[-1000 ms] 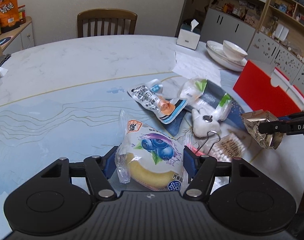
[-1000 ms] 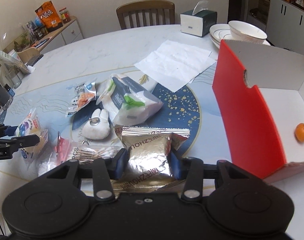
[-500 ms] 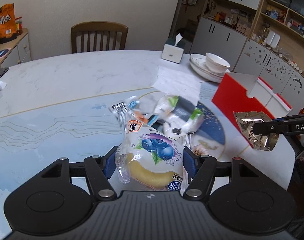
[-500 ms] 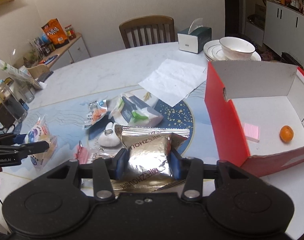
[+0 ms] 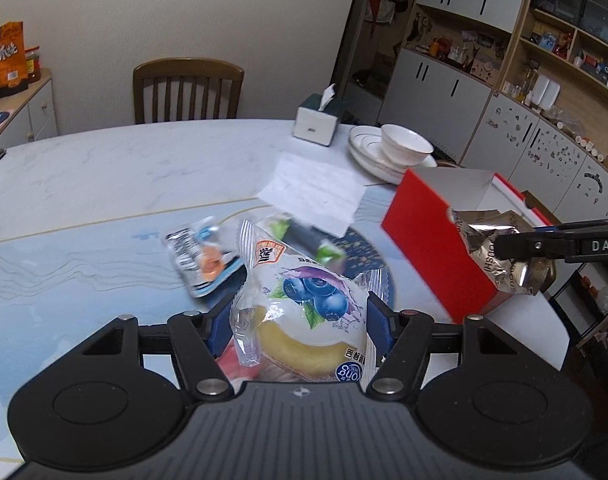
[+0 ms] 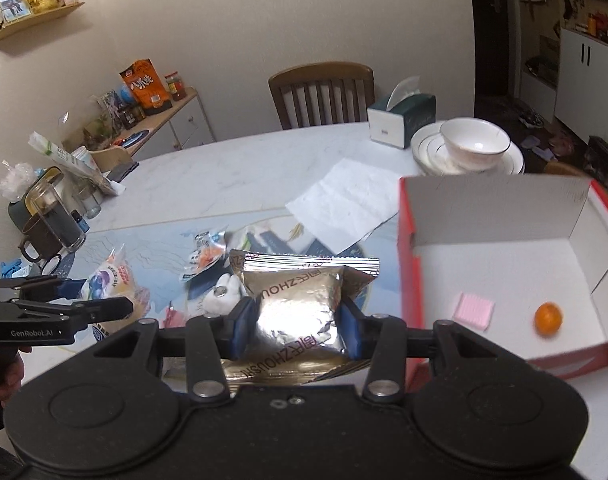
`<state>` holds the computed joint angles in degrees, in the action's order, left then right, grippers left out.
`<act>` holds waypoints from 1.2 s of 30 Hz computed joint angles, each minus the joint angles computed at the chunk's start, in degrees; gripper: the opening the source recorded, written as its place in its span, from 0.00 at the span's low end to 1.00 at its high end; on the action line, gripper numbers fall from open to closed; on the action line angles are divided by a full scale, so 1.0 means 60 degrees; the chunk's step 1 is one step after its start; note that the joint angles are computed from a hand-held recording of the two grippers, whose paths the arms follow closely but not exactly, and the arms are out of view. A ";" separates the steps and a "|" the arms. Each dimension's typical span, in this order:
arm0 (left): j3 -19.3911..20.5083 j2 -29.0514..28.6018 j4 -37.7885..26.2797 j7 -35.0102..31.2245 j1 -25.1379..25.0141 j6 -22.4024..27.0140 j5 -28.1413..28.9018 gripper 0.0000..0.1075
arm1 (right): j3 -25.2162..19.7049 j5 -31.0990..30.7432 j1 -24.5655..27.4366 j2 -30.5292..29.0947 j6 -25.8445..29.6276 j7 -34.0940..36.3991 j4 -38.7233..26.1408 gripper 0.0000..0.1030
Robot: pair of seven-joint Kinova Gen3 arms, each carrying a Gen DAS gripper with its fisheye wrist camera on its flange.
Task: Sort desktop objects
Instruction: 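Carry the bread bag and the foil packet in both tools into the red box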
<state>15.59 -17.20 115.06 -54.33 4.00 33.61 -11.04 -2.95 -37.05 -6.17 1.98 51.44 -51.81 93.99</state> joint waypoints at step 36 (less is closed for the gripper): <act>0.1258 0.6102 -0.6313 0.1948 0.3257 0.1840 -0.4330 0.61 | 0.0071 -0.0708 0.3586 0.2764 0.1584 0.2713 -0.2789 0.42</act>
